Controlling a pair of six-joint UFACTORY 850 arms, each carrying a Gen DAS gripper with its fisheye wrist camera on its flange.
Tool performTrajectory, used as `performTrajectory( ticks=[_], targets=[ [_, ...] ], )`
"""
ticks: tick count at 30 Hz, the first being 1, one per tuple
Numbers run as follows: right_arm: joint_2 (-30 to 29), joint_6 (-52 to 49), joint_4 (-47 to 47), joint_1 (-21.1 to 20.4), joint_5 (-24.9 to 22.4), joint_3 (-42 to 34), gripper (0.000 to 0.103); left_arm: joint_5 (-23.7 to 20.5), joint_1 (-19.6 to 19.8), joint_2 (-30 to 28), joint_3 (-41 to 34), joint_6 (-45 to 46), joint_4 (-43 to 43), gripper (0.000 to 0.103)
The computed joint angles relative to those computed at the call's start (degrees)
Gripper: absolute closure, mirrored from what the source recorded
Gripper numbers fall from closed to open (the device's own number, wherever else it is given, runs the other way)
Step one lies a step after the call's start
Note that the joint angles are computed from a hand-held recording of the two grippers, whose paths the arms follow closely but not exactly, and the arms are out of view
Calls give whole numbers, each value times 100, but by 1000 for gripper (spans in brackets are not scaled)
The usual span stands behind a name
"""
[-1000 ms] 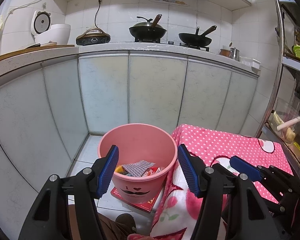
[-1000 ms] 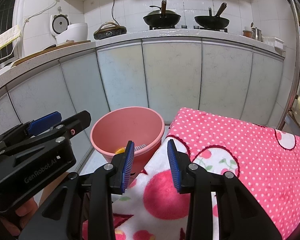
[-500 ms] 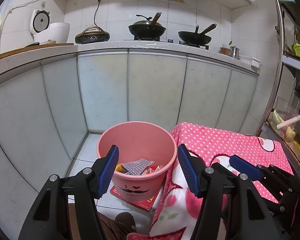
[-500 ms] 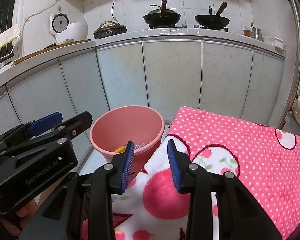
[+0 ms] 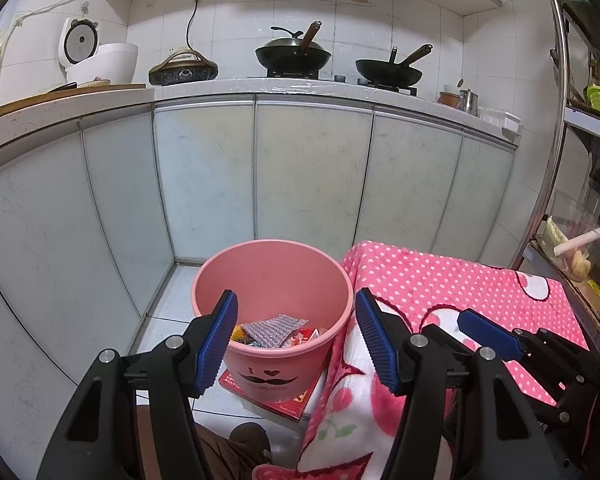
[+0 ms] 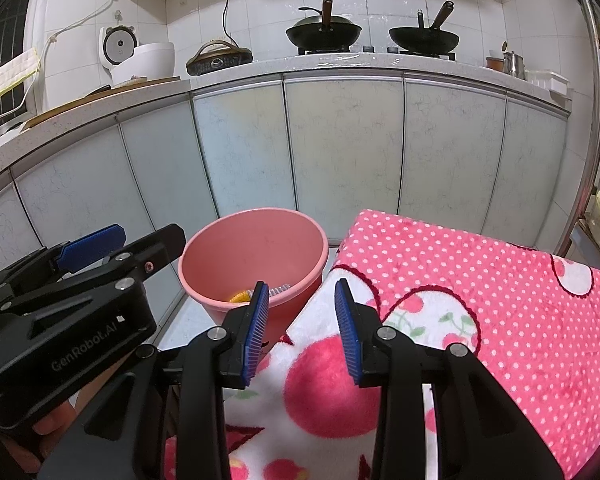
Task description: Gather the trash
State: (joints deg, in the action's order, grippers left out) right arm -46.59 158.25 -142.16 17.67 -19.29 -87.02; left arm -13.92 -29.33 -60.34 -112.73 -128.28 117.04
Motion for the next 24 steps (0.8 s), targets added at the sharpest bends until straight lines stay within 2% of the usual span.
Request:
performTrajectory(
  ticks=[18,24],
  targets=[
    [-7,161,-128,-45,28,25,68,-23,-28,-78,-106,300,-286,43],
    [-4,196,-135,-61,58,24,68,30,-37,-146,-239,901,-889,43]
  ],
)
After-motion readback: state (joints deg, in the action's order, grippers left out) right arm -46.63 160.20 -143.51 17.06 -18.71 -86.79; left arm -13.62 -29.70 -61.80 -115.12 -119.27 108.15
